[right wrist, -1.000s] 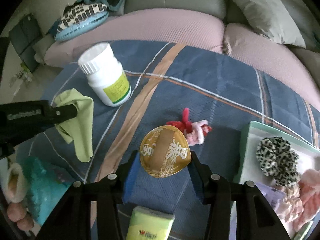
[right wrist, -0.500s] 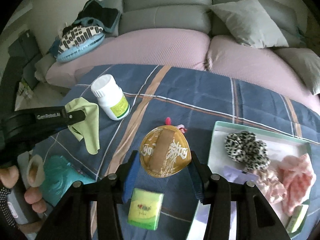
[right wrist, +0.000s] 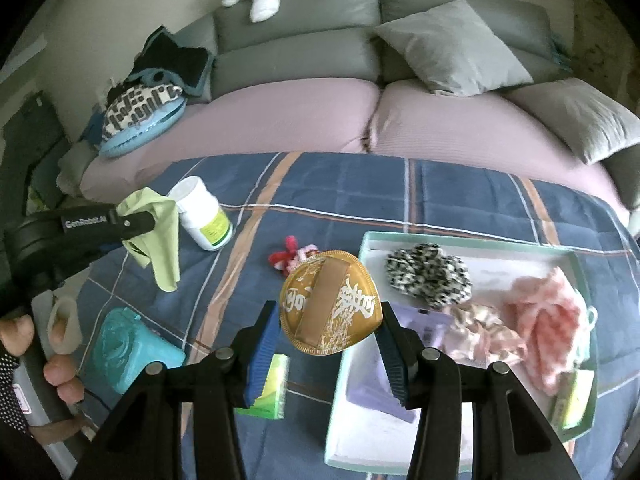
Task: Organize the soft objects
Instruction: 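Carry the lime cloth with the left gripper while the right carries the gold pouch over the tray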
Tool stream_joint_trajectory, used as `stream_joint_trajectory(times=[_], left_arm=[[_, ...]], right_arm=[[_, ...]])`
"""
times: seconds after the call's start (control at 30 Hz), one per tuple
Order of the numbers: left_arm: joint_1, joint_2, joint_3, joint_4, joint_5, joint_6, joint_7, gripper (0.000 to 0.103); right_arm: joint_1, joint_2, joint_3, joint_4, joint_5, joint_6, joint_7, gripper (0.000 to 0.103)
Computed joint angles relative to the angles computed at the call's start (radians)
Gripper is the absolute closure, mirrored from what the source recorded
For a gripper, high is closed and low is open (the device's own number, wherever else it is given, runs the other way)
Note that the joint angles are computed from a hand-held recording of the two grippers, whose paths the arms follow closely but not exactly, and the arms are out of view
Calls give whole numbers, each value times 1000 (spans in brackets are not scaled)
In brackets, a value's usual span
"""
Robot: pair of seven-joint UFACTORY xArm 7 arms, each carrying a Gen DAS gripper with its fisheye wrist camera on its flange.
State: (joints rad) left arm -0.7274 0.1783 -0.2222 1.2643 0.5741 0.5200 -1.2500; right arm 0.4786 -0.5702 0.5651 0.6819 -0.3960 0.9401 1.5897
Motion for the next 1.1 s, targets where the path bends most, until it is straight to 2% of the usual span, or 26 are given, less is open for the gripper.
stream_joint_trajectory(times=[0.17,0.7,1.1], left_arm=[[-21,15,-12,37,8,5,25,90],[-139,154,-7,213,-54,13,201,90],[-251,343,-16,422,-215,31,470,90]], right_arm=[[33,-89,-3,-50,48,50,15,52],[105,-504,0,-242,240,334,60,52],[118,-688,31,-277,313,495,71,52]])
